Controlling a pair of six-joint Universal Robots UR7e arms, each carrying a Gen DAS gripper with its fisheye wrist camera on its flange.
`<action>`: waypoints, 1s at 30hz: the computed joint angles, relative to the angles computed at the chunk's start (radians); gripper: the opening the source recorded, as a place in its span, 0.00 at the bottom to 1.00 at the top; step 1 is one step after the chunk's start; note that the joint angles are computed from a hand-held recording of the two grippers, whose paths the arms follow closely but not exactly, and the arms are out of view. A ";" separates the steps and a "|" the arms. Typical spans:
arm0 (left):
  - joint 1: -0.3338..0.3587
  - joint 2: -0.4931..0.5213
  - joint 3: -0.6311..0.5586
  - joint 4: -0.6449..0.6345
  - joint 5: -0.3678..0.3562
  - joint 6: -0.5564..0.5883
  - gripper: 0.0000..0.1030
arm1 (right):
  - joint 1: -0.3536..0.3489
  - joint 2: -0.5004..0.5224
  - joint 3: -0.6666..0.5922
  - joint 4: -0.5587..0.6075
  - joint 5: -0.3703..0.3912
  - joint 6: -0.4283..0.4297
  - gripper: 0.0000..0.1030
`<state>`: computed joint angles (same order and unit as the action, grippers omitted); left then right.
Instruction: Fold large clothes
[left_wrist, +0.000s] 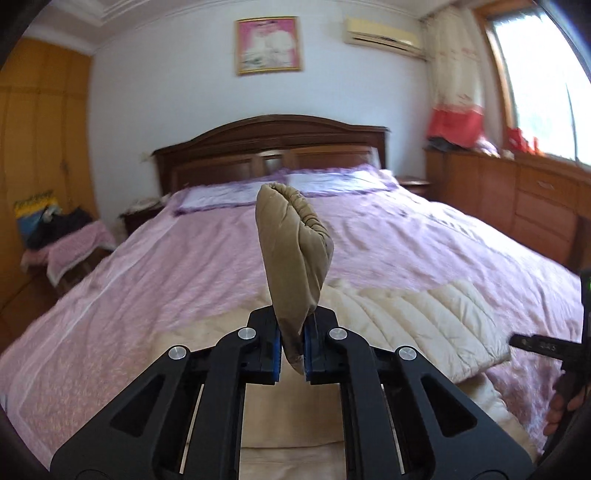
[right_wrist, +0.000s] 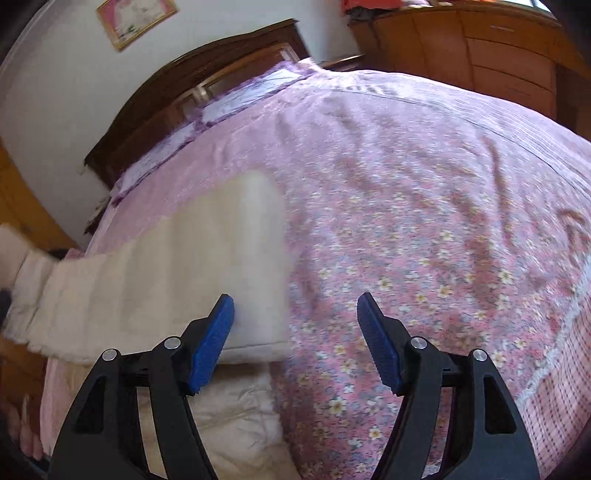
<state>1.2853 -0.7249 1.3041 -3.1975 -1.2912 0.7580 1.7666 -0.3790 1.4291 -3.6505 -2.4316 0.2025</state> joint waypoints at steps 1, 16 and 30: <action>0.007 0.000 -0.013 0.012 0.005 -0.018 0.08 | -0.003 -0.006 0.004 0.035 -0.022 0.049 0.64; 0.141 0.108 -0.250 0.217 0.100 -0.176 0.11 | -0.002 0.076 -0.152 0.082 -0.023 -0.080 0.58; 0.111 -0.053 -0.074 0.238 0.328 0.019 0.49 | 0.158 0.121 -0.116 0.093 -0.097 -0.440 0.65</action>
<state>1.3959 -0.7783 1.2298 -2.9593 -0.9632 0.7768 1.9249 -0.2575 1.3135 -3.5579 -2.5283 -0.2378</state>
